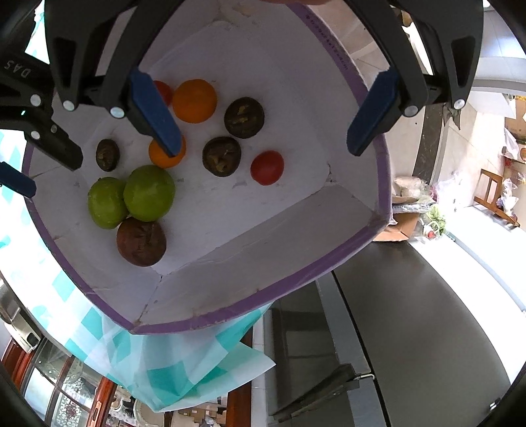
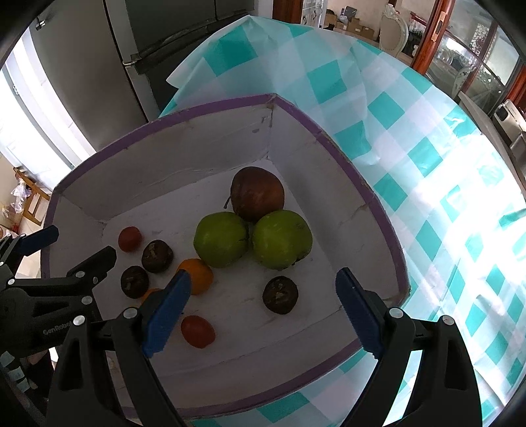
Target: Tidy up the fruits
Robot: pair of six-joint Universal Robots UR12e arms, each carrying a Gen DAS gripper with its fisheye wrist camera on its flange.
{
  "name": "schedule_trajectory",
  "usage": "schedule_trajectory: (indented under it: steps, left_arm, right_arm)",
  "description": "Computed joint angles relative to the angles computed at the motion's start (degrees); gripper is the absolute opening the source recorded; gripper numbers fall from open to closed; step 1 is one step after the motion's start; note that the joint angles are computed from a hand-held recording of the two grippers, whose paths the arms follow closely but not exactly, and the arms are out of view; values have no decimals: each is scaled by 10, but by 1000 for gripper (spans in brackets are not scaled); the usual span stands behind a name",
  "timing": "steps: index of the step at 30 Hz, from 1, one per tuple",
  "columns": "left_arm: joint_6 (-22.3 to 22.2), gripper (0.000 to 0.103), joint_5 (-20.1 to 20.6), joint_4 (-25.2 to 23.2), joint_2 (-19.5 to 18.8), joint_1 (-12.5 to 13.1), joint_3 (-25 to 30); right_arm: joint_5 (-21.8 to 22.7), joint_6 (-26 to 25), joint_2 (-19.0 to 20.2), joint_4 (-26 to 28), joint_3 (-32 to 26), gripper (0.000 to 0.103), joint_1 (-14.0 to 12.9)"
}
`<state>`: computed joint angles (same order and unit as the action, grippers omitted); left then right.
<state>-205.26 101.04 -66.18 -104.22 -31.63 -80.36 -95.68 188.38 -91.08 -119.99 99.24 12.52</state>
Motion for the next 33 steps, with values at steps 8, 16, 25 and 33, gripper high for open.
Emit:
schedule_trajectory:
  steps: [8, 16, 25, 33]
  left_arm:
    - [-4, 101, 6, -2, 2, 0, -1]
    - [-6, 101, 9, -3, 1, -1, -1]
    - [-8, 101, 15, -5, -5, 1, 6]
    - [-11, 101, 24, -20, -18, 1, 21]
  right_arm:
    - [8, 3, -2, 2, 3, 87, -1]
    - [17, 1, -3, 2, 7, 87, -4]
    - [35, -11, -1, -1, 10, 87, -10]
    - [62, -35, 7, -17, 10, 87, -15]
